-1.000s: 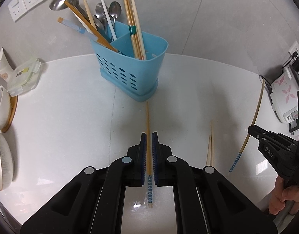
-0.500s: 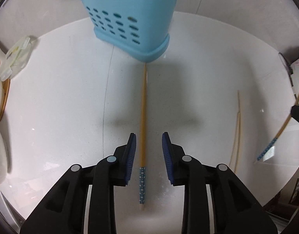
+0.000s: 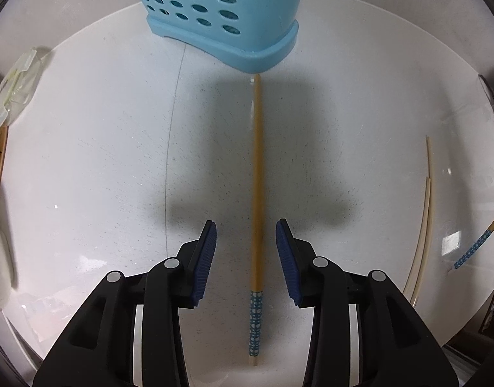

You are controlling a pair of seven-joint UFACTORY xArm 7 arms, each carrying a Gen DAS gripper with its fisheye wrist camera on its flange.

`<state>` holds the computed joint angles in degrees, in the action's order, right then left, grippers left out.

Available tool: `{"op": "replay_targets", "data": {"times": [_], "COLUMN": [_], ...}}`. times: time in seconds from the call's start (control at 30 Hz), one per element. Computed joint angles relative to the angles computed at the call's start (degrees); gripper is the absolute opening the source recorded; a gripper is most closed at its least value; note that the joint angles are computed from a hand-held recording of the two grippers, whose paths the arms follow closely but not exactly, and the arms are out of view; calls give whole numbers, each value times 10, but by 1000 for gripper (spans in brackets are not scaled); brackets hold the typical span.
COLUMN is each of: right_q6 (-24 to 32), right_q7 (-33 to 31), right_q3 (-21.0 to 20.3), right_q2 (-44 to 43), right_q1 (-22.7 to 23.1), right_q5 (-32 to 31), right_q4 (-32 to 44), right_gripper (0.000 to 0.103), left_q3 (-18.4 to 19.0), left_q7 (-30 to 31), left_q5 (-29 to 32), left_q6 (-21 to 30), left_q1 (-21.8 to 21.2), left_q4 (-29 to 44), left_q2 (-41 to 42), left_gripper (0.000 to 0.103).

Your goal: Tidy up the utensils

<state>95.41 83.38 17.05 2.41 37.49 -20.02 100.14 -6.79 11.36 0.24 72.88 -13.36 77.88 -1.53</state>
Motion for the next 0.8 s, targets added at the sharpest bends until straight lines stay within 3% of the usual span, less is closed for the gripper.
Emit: {"op": "replay_targets", "data": {"times": [0.17,0.23,0.33,0.57,0.8], "right_q6": [-5,-7,-7,-6,0], "right_q7": [1,0,-1,-1,-3], "right_q3": [-1,-1,-1,-1,-1], "right_q2": [-2,-1,-1,1,7], "right_q1": [-2,-2,-3,-2,2], "right_q5": [2,2,2,-1,-15], "right_q4": [-4,-5,-5,0,12], "right_gripper": [6,6,6,6,6], "left_q3": [-4,-5,-7,-9,-2], "left_q7": [-5,-2,-3,-13,1], "left_q5": [13,15,15,22,-11], "left_q6": [19,34,44,44,32], "left_q1": [-4,-7,-11,-19,-9], "left_q4": [12,21,29,30,35], "left_q2": [9,14,19,10,-21], "left_gripper": [31,17,7,7,7]}}
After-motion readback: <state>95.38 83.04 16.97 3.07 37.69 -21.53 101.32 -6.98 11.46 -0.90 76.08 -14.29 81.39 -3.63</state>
